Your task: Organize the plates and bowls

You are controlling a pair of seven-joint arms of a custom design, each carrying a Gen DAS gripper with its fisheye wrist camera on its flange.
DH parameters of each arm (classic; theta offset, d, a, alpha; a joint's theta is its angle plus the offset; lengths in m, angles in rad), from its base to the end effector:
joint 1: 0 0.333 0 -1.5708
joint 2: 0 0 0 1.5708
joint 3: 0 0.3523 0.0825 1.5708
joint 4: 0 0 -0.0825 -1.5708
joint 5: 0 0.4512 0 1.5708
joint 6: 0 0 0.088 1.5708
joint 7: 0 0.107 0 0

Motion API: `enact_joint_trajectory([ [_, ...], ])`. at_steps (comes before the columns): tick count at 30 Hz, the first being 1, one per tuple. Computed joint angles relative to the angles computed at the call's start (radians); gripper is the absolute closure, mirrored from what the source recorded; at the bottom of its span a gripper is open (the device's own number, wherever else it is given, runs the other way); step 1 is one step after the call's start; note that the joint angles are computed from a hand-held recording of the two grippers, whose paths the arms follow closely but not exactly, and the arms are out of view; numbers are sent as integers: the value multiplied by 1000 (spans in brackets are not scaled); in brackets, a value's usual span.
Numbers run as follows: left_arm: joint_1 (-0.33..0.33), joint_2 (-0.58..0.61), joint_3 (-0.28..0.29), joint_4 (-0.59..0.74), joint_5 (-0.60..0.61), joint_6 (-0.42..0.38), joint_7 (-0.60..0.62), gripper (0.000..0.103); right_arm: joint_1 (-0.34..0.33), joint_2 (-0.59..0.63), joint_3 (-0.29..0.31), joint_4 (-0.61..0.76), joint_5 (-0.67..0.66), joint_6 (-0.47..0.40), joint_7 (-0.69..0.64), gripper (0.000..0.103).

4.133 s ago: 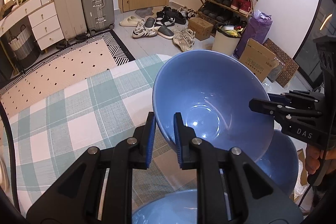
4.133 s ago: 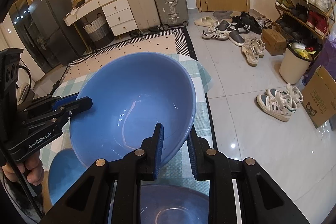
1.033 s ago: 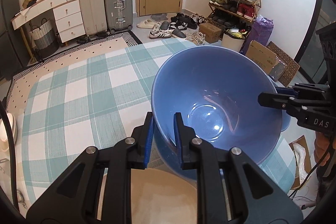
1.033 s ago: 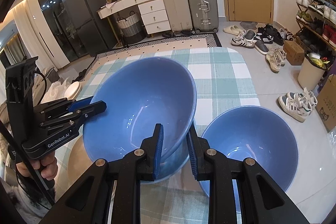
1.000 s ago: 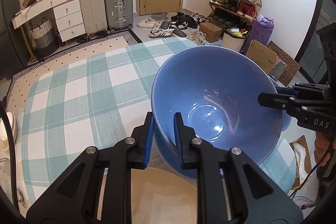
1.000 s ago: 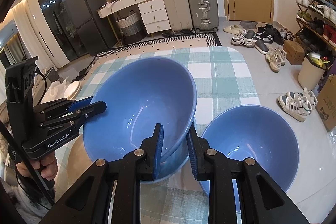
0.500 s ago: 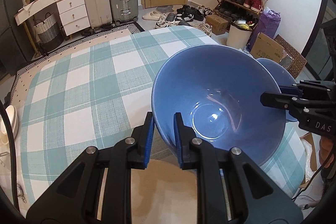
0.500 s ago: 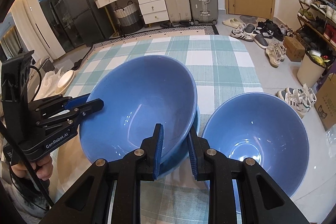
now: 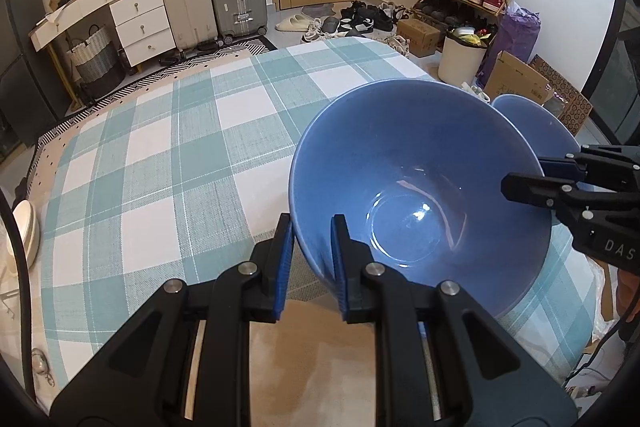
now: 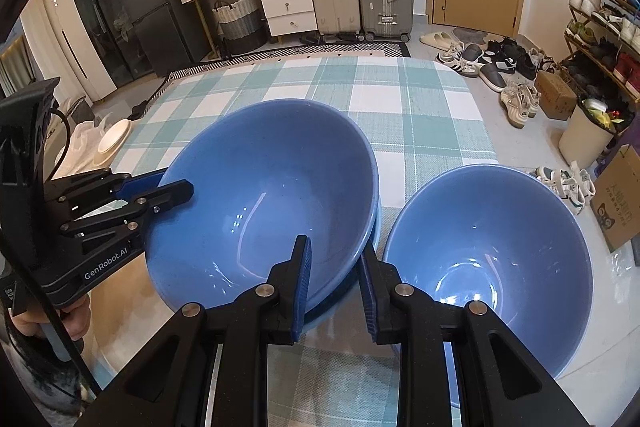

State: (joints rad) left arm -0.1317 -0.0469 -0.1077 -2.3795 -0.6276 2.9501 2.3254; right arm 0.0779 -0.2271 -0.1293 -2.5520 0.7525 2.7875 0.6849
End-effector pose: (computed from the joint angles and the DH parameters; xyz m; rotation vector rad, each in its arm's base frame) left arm 0.5671 -0.0987 0.3917 -1.4631 2.2428 -0.7692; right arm 0.5025 -0.0566 0.3788 -1.9715 1.6501 -0.3500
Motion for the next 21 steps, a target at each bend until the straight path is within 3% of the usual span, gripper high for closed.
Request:
enact_joint_trajectory([
  [5,3,11,-1,5,-25,-6,30,87,-6,-2,18,-11,-50,36,34,78],
  [13,24,25,-12,22,-108,-49,96,82,9,-5,-1,-11,-36,22,13,63],
  [15,29,26,-14,27,-121,-72,107,75,8,-6,-1,-10,-36,13,12,56],
  [21,39,22,-16,30,-158,-106,128,47,4,-6,1,-8,-29,-4,9,51],
])
